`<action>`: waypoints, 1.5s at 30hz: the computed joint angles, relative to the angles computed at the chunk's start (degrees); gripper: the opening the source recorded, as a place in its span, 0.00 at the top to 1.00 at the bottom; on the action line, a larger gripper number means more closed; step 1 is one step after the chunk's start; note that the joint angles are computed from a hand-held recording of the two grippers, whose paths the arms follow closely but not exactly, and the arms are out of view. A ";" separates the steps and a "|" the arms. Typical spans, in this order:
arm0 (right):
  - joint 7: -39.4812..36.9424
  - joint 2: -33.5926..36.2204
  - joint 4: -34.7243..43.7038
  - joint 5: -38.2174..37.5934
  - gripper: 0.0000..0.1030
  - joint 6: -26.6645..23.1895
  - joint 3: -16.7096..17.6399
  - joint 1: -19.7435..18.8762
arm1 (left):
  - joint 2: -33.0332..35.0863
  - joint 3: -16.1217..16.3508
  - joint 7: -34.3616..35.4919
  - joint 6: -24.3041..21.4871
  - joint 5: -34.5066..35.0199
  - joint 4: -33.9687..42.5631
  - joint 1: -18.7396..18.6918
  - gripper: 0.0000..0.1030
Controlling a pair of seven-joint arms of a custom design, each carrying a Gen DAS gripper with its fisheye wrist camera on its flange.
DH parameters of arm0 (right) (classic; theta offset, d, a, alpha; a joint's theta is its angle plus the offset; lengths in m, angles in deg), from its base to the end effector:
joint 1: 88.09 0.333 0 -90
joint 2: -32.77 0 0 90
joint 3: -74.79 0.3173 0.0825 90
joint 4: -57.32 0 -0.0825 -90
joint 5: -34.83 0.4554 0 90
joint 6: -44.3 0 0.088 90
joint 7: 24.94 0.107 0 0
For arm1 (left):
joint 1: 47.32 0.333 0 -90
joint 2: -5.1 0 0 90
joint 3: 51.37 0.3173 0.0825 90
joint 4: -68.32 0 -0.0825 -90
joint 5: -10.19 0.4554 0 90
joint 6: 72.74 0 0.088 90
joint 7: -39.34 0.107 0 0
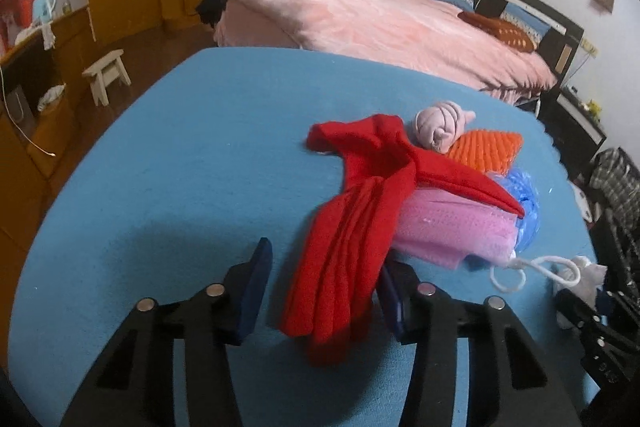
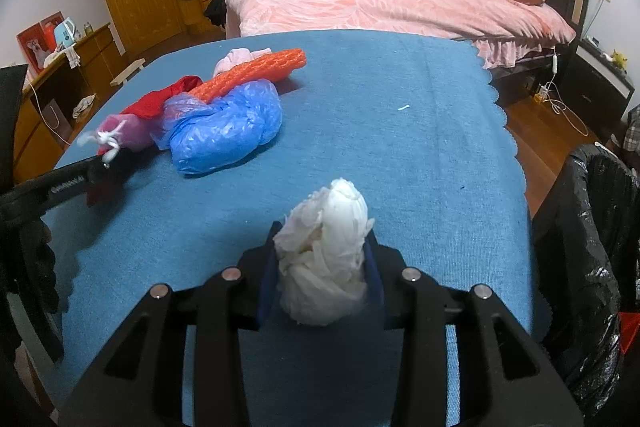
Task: Collect trash
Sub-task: 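Lower the left gripper onto the blue plastic bag and close it while right holds tissue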
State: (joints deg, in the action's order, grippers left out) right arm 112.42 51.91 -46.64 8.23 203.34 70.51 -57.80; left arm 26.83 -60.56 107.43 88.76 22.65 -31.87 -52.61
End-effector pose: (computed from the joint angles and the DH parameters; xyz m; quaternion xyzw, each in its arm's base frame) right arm 0.6544 0.3461 0.3874 -0.6730 0.6585 -0.1969 0.2731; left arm 0.7358 -0.1880 0.4029 -0.6578 0.6704 -0.2854 0.1909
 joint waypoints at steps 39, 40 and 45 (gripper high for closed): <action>6.38 -2.03 -1.92 -5.60 0.63 0.43 -0.47 -2.09 | -0.17 -1.98 11.16 3.36 -7.77 -0.75 -4.63 0.42; 6.33 -1.99 -1.91 -5.51 0.63 0.44 -0.47 -2.09 | 0.21 -1.56 9.67 2.96 -6.67 -0.26 -4.80 0.42; 5.26 -1.36 -1.30 -4.20 0.63 0.05 -0.25 -2.22 | 2.96 -1.32 5.40 0.88 -4.18 3.45 -3.88 0.42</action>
